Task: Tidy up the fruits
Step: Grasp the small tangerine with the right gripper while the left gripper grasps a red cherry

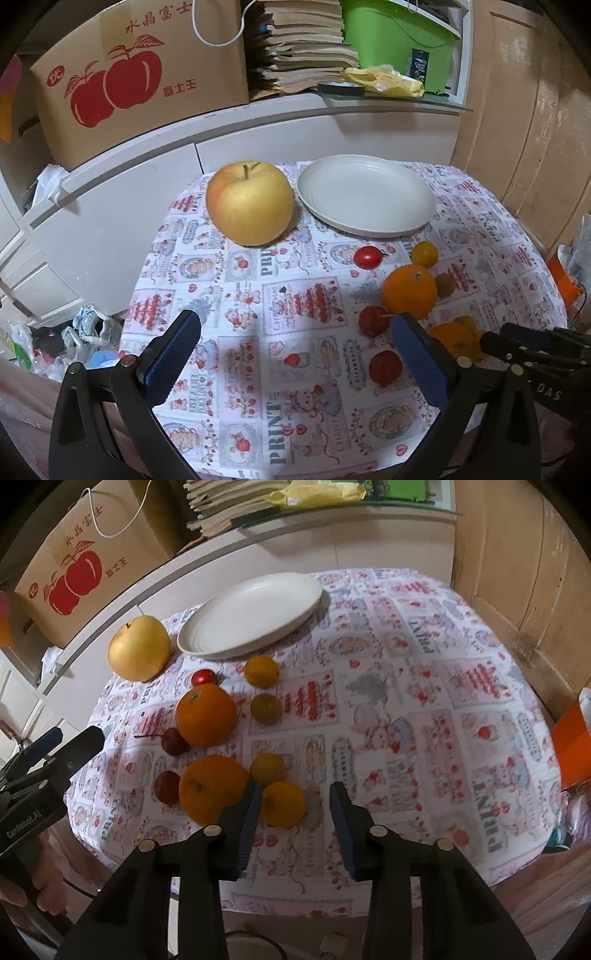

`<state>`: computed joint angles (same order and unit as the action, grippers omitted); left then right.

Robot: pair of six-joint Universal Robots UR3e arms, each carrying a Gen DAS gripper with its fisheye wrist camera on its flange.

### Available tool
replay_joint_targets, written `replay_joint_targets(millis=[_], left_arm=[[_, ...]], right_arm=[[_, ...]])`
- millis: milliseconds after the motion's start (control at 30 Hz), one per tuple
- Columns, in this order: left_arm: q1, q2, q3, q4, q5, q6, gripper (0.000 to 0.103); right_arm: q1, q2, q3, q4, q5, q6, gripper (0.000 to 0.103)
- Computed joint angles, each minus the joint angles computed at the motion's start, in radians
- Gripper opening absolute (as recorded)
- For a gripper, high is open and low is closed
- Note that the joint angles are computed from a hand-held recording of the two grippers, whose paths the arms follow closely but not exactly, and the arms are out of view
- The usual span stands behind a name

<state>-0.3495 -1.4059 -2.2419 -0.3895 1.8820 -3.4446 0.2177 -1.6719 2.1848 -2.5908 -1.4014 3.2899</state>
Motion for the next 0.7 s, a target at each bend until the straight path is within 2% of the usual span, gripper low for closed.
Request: replay_joint_targets(millis=[100, 200, 267, 433, 500, 600, 700], left_arm=[[-0.006, -0.005, 0.003, 0.001, -0.002, 0.004, 0.103], [-0.004, -0.003, 0.001, 0.000, -0.010, 0.006, 0.103], [0.003, 0.001, 0.000, -0.003, -0.021, 0.011, 0.103], [0.039, 0.000, -0.015, 0.009, -0.079, 0.040, 0.103], [0.053, -0.013, -0.023, 0.028, -0.106, 0.057, 0.096], [0.075, -0.061, -0.010, 0.039, -0.120, 0.030, 0.093], [0.119, -0.084, -0.002, 0.034, -0.177, 0.036, 0.071]], right_arm=[[0.027, 0.039, -0.019, -0.002, -0.022, 0.013, 0.037], [0.040, 0.062, -0.034, 0.013, -0.036, 0.030, 0.030], [0.050, 0.073, -0.029, -0.010, -0.051, 0.046, 0.030], [0.111, 0.075, -0.041, -0.056, -0.163, 0.051, 0.030], [0.118, 0.064, -0.048, -0.056, -0.193, 0.053, 0.030], [0.116, 0.045, -0.047, -0.055, -0.230, 0.058, 0.030], [0.096, 0.030, -0.040, -0.044, -0.219, 0.060, 0.030]])
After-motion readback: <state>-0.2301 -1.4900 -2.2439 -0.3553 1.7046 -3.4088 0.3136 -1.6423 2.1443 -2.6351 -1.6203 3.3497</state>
